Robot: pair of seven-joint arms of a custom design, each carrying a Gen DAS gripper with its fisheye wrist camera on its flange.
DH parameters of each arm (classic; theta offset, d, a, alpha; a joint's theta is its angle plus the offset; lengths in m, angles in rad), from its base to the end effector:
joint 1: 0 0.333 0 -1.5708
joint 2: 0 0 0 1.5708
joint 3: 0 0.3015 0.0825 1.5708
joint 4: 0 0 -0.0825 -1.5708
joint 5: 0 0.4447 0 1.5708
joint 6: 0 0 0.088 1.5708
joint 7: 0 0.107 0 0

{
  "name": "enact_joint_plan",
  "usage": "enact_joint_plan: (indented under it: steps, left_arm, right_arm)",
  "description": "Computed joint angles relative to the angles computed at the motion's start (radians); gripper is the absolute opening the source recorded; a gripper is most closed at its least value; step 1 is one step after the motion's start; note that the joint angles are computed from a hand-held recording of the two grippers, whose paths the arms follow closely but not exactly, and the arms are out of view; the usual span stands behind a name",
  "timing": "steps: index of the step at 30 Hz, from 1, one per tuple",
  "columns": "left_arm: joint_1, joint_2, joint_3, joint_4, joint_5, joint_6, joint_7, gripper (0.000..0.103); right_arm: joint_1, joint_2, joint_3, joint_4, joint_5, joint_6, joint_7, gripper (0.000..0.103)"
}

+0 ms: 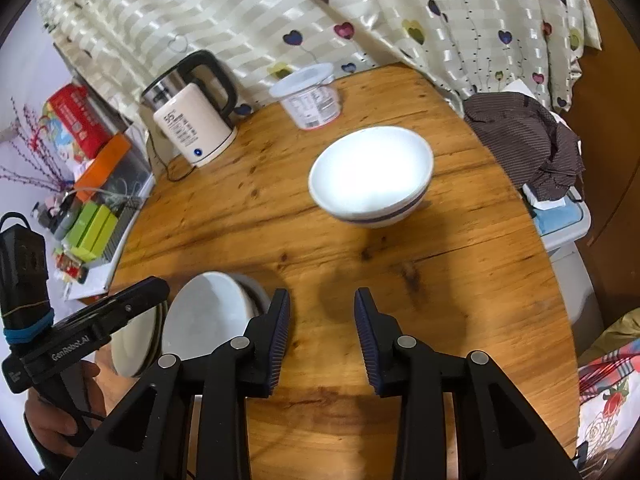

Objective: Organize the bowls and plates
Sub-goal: 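Move both grippers to the second white blue-rimmed bowl, then close both grippers on the second white bowl rim and lift it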

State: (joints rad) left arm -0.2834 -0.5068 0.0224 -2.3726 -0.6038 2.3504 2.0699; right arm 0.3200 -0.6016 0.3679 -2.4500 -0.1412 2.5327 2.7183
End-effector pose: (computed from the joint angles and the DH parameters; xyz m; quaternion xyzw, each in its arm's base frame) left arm 0.4848 -0.1370 0.5350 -0.5049 0.7907 -0.3458 0.0179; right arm 0.3710 0.3238 0.5381 -0.5329 0.7708 -0.1203 0.3277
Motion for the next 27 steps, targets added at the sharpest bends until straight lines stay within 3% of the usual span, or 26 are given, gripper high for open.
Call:
enact_joint_plan:
  steps: [10, 27]
  left_arm:
    - [-0.001, 0.157, -0.042, 0.167, -0.015, -0.079, 0.008, 0.037]
    - [0.063, 0.474, -0.197, 0.482, 0.076, -0.171, -0.103, 0.037]
  right_arm:
    - [-0.042, -0.034, -0.027, -0.033, -0.004, 0.009, 0.001, 0.033]
    - [-0.11, 0.054, -0.092, -0.015, 0.029, 0.072, -0.071, 0.03]
